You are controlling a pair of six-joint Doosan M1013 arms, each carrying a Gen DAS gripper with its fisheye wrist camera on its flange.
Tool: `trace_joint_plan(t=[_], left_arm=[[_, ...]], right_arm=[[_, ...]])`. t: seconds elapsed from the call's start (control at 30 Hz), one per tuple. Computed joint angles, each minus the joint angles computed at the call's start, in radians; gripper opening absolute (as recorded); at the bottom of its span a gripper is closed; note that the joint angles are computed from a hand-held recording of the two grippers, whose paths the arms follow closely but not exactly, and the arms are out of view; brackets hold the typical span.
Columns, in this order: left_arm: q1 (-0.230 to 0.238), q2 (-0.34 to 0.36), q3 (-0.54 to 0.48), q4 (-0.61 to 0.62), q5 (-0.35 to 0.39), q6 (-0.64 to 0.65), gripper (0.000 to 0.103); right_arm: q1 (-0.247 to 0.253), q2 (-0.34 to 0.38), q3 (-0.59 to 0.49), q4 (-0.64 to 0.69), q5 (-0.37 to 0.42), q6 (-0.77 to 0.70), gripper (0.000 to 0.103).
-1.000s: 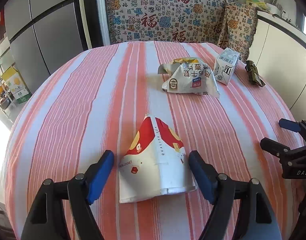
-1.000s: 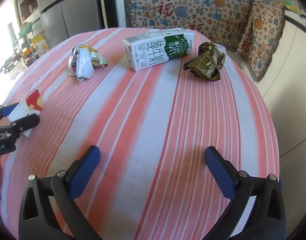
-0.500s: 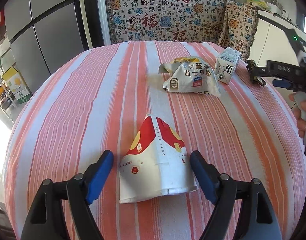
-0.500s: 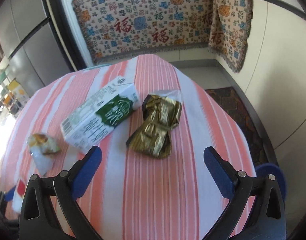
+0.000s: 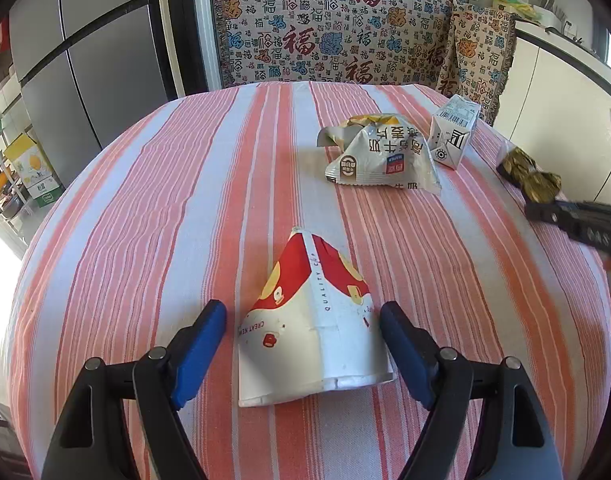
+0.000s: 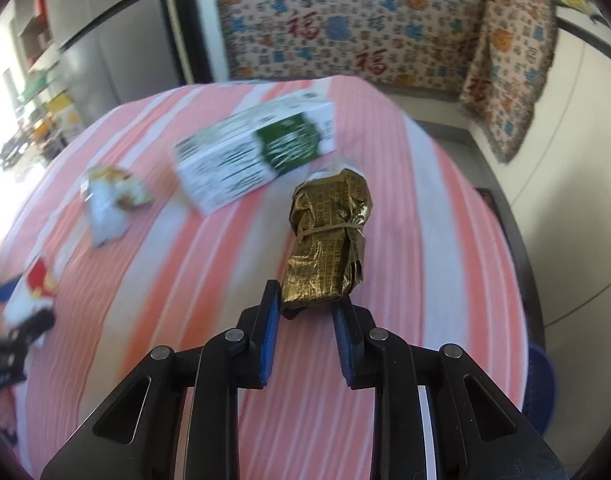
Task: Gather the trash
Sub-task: 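Grasp the gold foil wrapper with right tool while left tool holds paper bag, then carry paper bag and gold wrapper over the blue wastebasket and open both tools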
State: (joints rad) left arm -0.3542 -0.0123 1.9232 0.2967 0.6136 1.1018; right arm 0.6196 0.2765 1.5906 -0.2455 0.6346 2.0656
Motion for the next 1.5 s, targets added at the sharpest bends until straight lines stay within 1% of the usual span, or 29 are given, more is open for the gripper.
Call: trace_joint_plan(t=[0.03,0.07,0.13,0.2,0.23,0.27,0.33,0.4,0.43,0.5,0.57,0.6,0.7,0.77,0.83,0.9,0.97,1.0,1.03,1.07,1.1,1.13,1.2,1.23,1.27,1.33,1.37,1.5], left_arm=[[0.0,0.0,0.0,0.001,0.0,-0.001,0.081],[-0.001,0.0,0.0,0.002,0.0,-0.002,0.081],[-0.001,0.0,0.0,0.002,0.0,-0.002,0.082],[-0.001,0.0,0.001,0.002,0.0,-0.002,0.082],[-0.001,0.0,0.001,0.002,0.0,-0.003,0.082],[-0.001,0.0,0.001,0.002,0.0,-0.003,0.082],[0.0,-0.001,0.001,-0.002,-0.001,-0.001,0.081],[0.006,-0.004,0.003,-0.03,-0.008,0.026,0.081],[0.011,-0.009,0.007,-0.061,-0.014,0.064,0.08],[0.025,-0.026,0.02,-0.132,-0.023,0.155,0.08],[0.039,-0.051,0.041,-0.21,-0.039,0.237,0.08],[0.049,-0.064,0.05,-0.259,-0.047,0.284,0.08],[0.063,-0.083,0.056,-0.339,-0.047,0.349,0.08],[0.066,-0.077,0.045,-0.359,-0.038,0.364,0.08],[0.055,-0.063,0.026,-0.32,-0.026,0.332,0.08],[0.034,-0.039,0.0,-0.235,0.008,0.28,0.08],[0.021,-0.017,-0.018,-0.166,0.038,0.244,0.08],[0.02,-0.007,-0.025,-0.152,0.052,0.238,0.08],[0.021,-0.001,-0.029,-0.154,0.058,0.242,0.08],[0.025,0.0,-0.029,-0.171,0.058,0.255,0.079],[0.028,0.0,-0.029,-0.189,0.056,0.268,0.076],[0.033,-0.002,-0.026,-0.211,0.051,0.287,0.056],[0.036,-0.01,-0.021,-0.23,0.042,0.298,0.042],[0.039,-0.017,-0.015,-0.248,0.038,0.303,0.03],[0.043,-0.021,-0.012,-0.275,0.032,0.313,0.025],[0.049,-0.036,-0.003,-0.335,0.017,0.347,0.019],[0.044,-0.045,0.001,-0.341,0.008,0.35,0.017],[0.017,-0.075,0.006,-0.376,-0.017,0.379,0.016]], right_arm=[[0.011,-0.015,0.022,0.043,-0.02,-0.049,0.026],[0.024,-0.028,0.041,0.057,-0.033,-0.069,0.026],[0.046,-0.046,0.071,0.043,-0.048,-0.056,0.028],[0.051,-0.052,0.085,0.056,-0.051,-0.058,0.044],[0.052,-0.054,0.09,0.055,-0.055,-0.051,0.059],[0.052,-0.056,0.097,0.051,-0.065,-0.038,0.065],[0.05,-0.058,0.099,0.059,-0.062,-0.041,0.069],[0.046,-0.058,0.09,0.08,-0.044,-0.059,0.073],[0.042,-0.059,0.085,0.1,-0.034,-0.074,0.073],[0.044,-0.06,0.071,0.098,-0.01,-0.073,0.076],[0.044,-0.058,0.05,0.067,0.03,-0.059,0.083],[0.042,-0.056,0.04,0.063,0.046,-0.06,0.084],[0.036,-0.036,-0.001,0.058,0.101,-0.08,0.084],[0.034,-0.018,-0.03,0.052,0.134,-0.096,0.084],[0.032,0.002,-0.061,0.062,0.177,-0.116,0.084],[0.027,0.015,-0.08,0.078,0.212,-0.132,0.084],[0.024,0.022,-0.089,0.084,0.228,-0.135,0.084],[0.023,0.023,-0.091,0.084,0.231,-0.133,0.083],[0.018,0.024,-0.091,0.1,0.233,-0.142,0.076],[0.012,0.025,-0.092,0.13,0.241,-0.161,0.054],[0.006,0.026,-0.094,0.155,0.25,-0.174,0.039],[0.003,0.021,-0.086,0.165,0.239,-0.17,0.038],[0.0,0.005,-0.067,0.179,0.215,-0.169,0.036],[-0.001,-0.005,-0.057,0.19,0.201,-0.167,0.035],[-0.003,-0.015,-0.049,0.2,0.19,-0.166,0.035],[-0.003,-0.037,-0.032,0.212,0.17,-0.168,0.035],[-0.002,-0.048,-0.024,0.217,0.161,-0.17,0.035],[0.001,-0.081,-0.001,0.232,0.137,-0.176,0.035]])
